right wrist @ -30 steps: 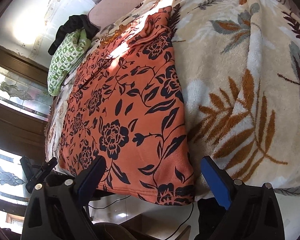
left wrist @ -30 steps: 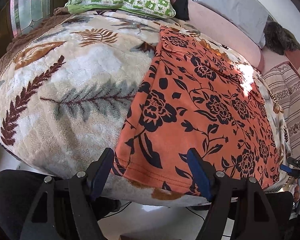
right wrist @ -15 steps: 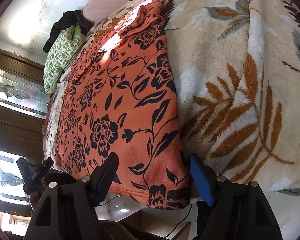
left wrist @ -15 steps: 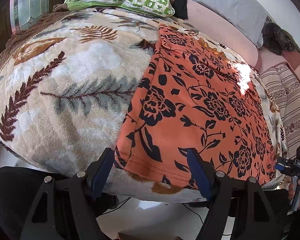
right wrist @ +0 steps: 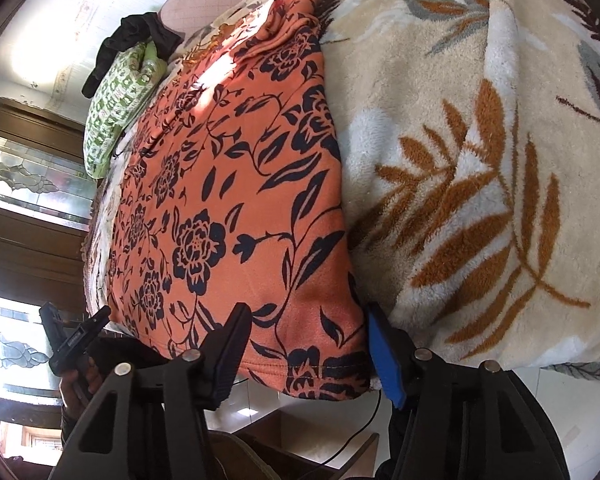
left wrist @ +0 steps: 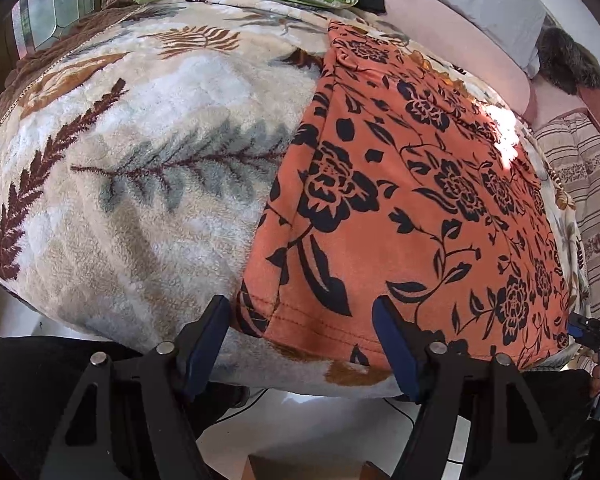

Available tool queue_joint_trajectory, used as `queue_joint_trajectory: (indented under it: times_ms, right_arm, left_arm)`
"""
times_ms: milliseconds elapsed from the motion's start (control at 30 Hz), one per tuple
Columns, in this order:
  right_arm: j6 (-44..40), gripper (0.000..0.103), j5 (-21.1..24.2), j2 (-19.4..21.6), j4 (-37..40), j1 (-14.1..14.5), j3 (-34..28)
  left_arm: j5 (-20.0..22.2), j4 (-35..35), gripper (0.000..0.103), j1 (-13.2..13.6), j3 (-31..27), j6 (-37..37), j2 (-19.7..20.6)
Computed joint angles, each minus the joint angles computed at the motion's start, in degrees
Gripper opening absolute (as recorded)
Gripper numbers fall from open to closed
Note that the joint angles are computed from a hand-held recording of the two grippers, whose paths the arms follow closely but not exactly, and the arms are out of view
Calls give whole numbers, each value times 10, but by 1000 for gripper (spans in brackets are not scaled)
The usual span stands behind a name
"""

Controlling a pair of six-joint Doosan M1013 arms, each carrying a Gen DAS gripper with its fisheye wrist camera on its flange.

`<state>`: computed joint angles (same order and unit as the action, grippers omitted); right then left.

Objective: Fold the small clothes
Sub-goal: 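Move both grippers toward the shirt hem to grasp it, then close both grippers on the hem of the orange floral shirt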

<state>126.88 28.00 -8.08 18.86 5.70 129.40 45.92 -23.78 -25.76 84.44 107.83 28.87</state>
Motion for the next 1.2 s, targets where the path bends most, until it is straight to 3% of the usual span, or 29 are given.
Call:
queue_joint_trajectory:
  times_ms: [33, 200, 267, 333, 433, 667, 700, 733, 767, 800, 867, 1067, 1200]
  right_arm:
    - [-1, 59, 3, 0, 2, -1, 0]
    - [-18, 54, 9, 2, 19, -2, 1]
    - [-25, 32, 18, 5, 24, -1, -2]
    - [-16, 26, 24, 3, 19, 0, -2]
    - [21, 25, 16, -5, -4, 5, 1]
    - [1, 26, 34, 7, 16, -4, -5]
    - [-2, 26, 36, 7, 15, -3, -6]
    - [-5, 24, 38, 6, 13, -3, -7]
    - [-8, 16, 40, 6, 12, -2, -7]
    - [-13, 11, 37, 3, 17, -2, -6]
    - [-34, 7, 18, -7, 40, -4, 1]
    - [-151, 6, -41, -43, 162, -15, 20]
    - [-270, 6, -87, -63, 284, -30, 23]
  left_arm:
    - [0, 2, 64, 0, 0, -1, 0]
    - [1, 13, 57, 0, -2, -15, 3]
    - [3, 6, 57, 3, -3, -15, 5]
    - [10, 18, 54, 2, -9, -28, 8]
    - [16, 28, 54, 0, -15, -42, 10]
    - [15, 48, 62, -8, -19, -64, 13]
    - [10, 58, 58, -11, -17, -64, 12]
    - [1, 78, 41, -15, -15, -70, 10]
    - [-4, 75, 33, -14, -13, -60, 9]
    - [10, 42, 16, -8, -17, -37, 10]
    - [26, 2, 12, 1, -24, -25, 11]
    - [3, -82, 11, 12, -24, 40, -5]
    - [-1, -135, 11, 17, -46, 77, -8]
